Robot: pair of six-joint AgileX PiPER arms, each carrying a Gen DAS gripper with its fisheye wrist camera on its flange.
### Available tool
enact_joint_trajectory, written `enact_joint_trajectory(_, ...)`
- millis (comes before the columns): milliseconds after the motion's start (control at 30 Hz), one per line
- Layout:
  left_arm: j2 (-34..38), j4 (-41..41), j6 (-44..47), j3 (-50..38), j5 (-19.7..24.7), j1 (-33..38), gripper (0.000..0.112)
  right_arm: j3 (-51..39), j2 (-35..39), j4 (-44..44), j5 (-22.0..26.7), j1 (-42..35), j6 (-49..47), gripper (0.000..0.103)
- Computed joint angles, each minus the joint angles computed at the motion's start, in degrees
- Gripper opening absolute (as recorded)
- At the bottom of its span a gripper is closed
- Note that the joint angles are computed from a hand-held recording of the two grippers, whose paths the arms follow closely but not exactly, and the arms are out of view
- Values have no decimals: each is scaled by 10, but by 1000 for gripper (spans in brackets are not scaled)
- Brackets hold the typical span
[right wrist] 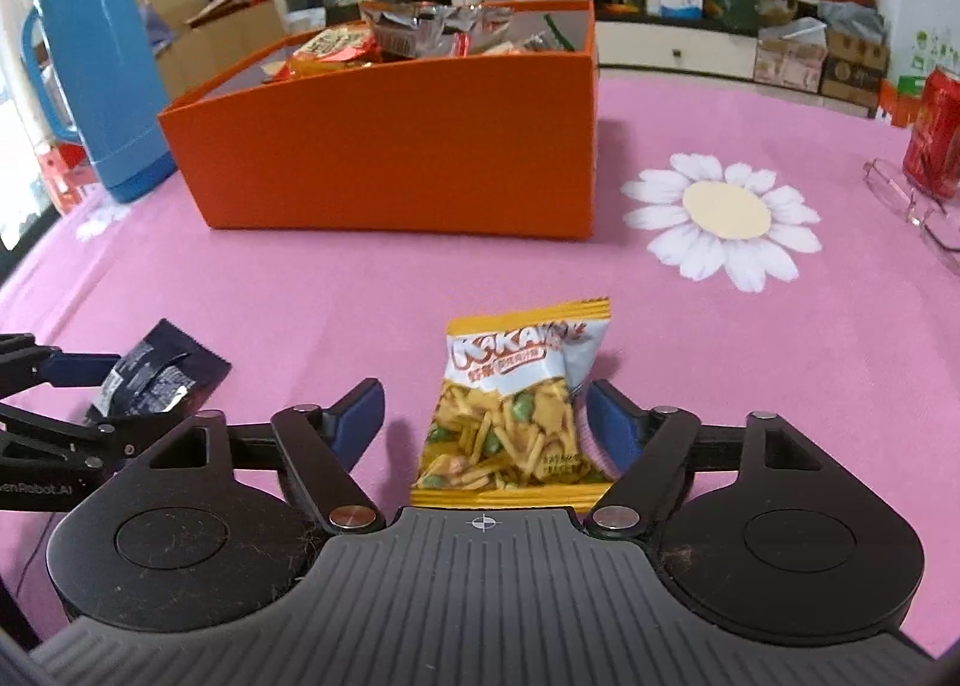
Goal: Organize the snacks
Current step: 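Carry both packs into the orange box and open both tools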
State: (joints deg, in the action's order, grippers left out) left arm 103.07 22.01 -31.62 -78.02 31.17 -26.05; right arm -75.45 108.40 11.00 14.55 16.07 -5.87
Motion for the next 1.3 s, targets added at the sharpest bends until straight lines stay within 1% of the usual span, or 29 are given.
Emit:
enact_joint_trajectory(33,0,0,0,-1,1,0,72,-2,2,-43,1,4,38,64)
enact_joint_trajectory(67,0,0,0,0,1,0,72,-4,5,-63,4,6,55,64)
enact_joint_trajectory(100,0,-4,1,0,1,1,72,-9,10,-61,9,4,51,66)
enact_joint_trajectory(133,0,-6,2,0,1,2,72,-6,11,-76,2,7,61,67)
enact_joint_trajectory(233,1,-4,-3,-3,7,0,72,-10,17,-183,3,21,149,68)
enact_joint_trajectory(267,1,-5,-3,-5,10,0,71,-9,17,-194,1,22,157,64)
enact_joint_trajectory(300,1,-8,0,-7,12,0,67,-9,16,-183,2,21,145,53)
enact_joint_trajectory(367,-3,-33,21,-6,6,5,52,-5,7,-158,5,19,114,27)
enact_joint_trajectory(400,-4,-42,29,-9,11,6,52,-3,1,-121,9,16,79,26)
enact_joint_trajectory(433,-6,-56,37,-7,10,8,52,4,-7,-81,9,12,42,25)
enact_joint_trajectory(467,-9,-64,39,-5,11,9,52,11,-15,-63,7,12,25,25)
enact_joint_trajectory(533,-15,-49,25,-1,11,5,52,27,-32,-72,-3,13,29,25)
enact_joint_trajectory(600,-25,-20,0,4,9,-2,52,38,-47,-54,-8,9,18,25)
enact_joint_trajectory(733,-40,-8,-16,1,12,-8,52,58,-77,-27,-22,3,-2,25)
enact_joint_trajectory(800,-46,-13,-17,-6,15,-9,52,66,-91,0,-30,0,-20,25)
enact_joint_trajectory(867,-49,-12,-29,-19,15,-10,52,68,-105,47,-35,-6,-50,25)
enact_joint_trajectory(933,-51,-4,-46,-39,9,-8,52,65,-119,116,-42,-12,-99,25)
enact_joint_trajectory(1000,-48,20,-73,-65,9,-6,52,53,-128,131,-56,-12,-94,25)
enact_joint_trajectory(1067,-40,18,-71,-97,15,-1,52,38,-128,150,-62,-14,-104,25)
enact_joint_trajectory(1133,-20,5,-50,-147,28,8,52,11,-115,122,-60,-15,-69,25)
enact_joint_trajectory(1233,31,4,-29,-249,54,17,52,-56,-80,91,-34,-18,-35,25)
enact_joint_trajectory(1300,72,-4,-20,-325,66,26,52,-117,-47,1,-18,-14,39,25)
